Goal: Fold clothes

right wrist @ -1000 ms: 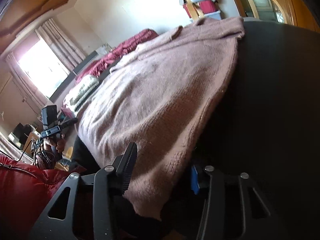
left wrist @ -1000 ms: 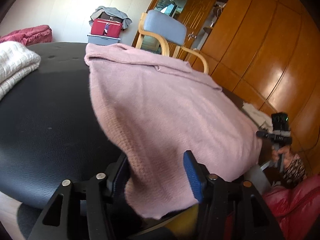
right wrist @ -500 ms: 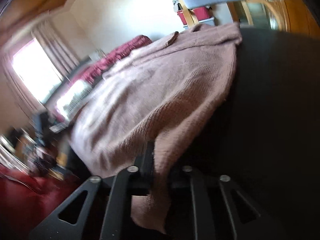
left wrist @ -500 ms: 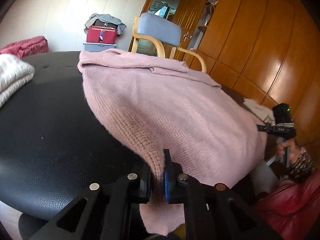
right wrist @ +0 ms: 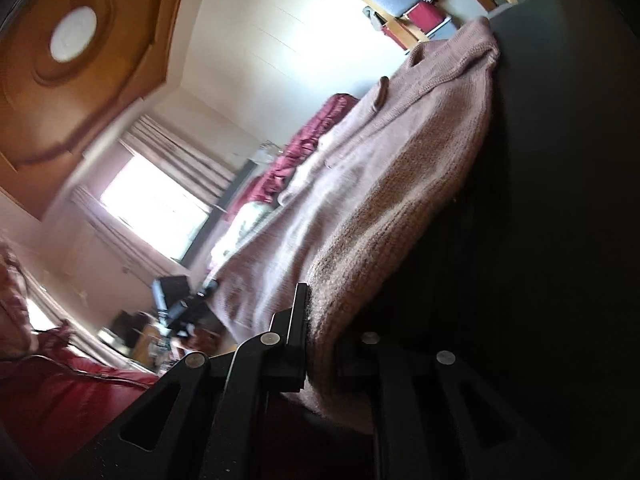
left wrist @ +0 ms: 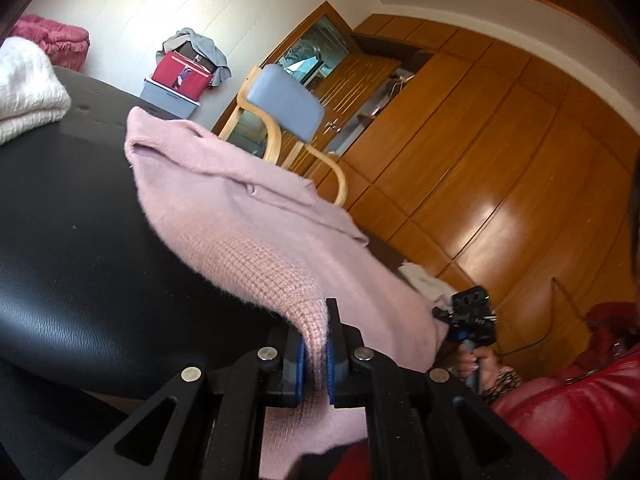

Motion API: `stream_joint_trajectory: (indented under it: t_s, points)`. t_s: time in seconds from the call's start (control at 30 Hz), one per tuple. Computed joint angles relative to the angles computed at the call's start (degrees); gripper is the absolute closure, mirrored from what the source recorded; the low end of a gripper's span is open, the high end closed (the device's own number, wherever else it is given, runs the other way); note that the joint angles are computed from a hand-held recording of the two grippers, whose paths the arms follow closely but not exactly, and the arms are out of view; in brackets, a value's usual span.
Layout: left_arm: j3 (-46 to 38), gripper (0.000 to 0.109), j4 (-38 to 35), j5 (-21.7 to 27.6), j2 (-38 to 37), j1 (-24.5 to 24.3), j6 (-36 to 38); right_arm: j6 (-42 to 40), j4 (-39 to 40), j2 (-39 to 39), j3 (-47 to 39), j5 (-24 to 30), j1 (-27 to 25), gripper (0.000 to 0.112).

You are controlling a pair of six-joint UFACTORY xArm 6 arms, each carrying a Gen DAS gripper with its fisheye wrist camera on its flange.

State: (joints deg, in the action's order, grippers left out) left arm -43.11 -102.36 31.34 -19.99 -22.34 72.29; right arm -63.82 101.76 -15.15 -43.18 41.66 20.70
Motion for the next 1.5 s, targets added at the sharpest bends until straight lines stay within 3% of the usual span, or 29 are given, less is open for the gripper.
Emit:
stream_joint_trajectory:
  t_s: [0.23,0.5,0.63,0.77,0.83,0.9,0.93,1.03,1.13,1.23,1.33,1.37,1.5]
  points:
    - [-9.26,0.103,-4.66,8.18,6.12,5.20,1.22,-4.42,3.46,5.89,-8.77,6.07,-2.32,0.102]
    - [-32.81,0.102,-4.10,12.47,25.51,10.12,-7.57,-0.70,6.27,22.21,-29.51,6.88,-6.96,0.102]
    - [-52.45,0.102,4.29,8.71,42.83,11.16,-23.60,11.93,1.59,36.54,-46.42,3.99,-9.21,0.102]
    - [-64.76,0.102,14.23,6.94,55.78,11.50,-41.53,31.49,-11.53,50.52,-61.77,0.17,-9.91,0.102]
    - [-71.86,0.102,18.61,6.82,62.60,11.78,-49.54,36.32,-13.01,54.81,-65.64,0.78,-10.40,0.106]
    - [-72.50,0.098,16.58,7.68,63.08,12.05,-48.50,36.43,-12.28,55.33,-66.18,1.33,-10.65,0.102]
    - [-72.59,0.090,16.92,9.30,62.91,12.34,-48.85,36.51,-12.74,54.88,-65.88,2.04,-10.82,0.100]
    - [-73.53,0.083,18.54,15.10,62.65,13.36,-50.60,35.72,-14.89,52.95,-64.14,5.32,-11.16,0.085]
    - [-75.62,0.076,20.33,20.48,63.29,14.16,-52.38,35.10,-18.89,52.93,-65.12,10.67,-11.58,0.085]
    - [-77.45,0.076,24.85,23.99,64.08,13.76,-57.13,38.14,-25.87,56.47,-71.20,16.62,-11.50,0.080]
    - [-81.35,0.078,23.47,24.86,66.54,13.81,-58.69,41.56,-35.16,58.99,-76.53,17.65,-10.11,0.085]
    - [-83.11,0.078,22.55,24.73,67.63,13.84,-59.36,41.80,-35.67,59.79,-78.09,17.61,-9.94,0.096]
    - [-99.08,0.086,27.45,20.99,77.16,13.92,-67.94,43.74,-36.28,64.37,-86.68,15.12,-10.02,0.098]
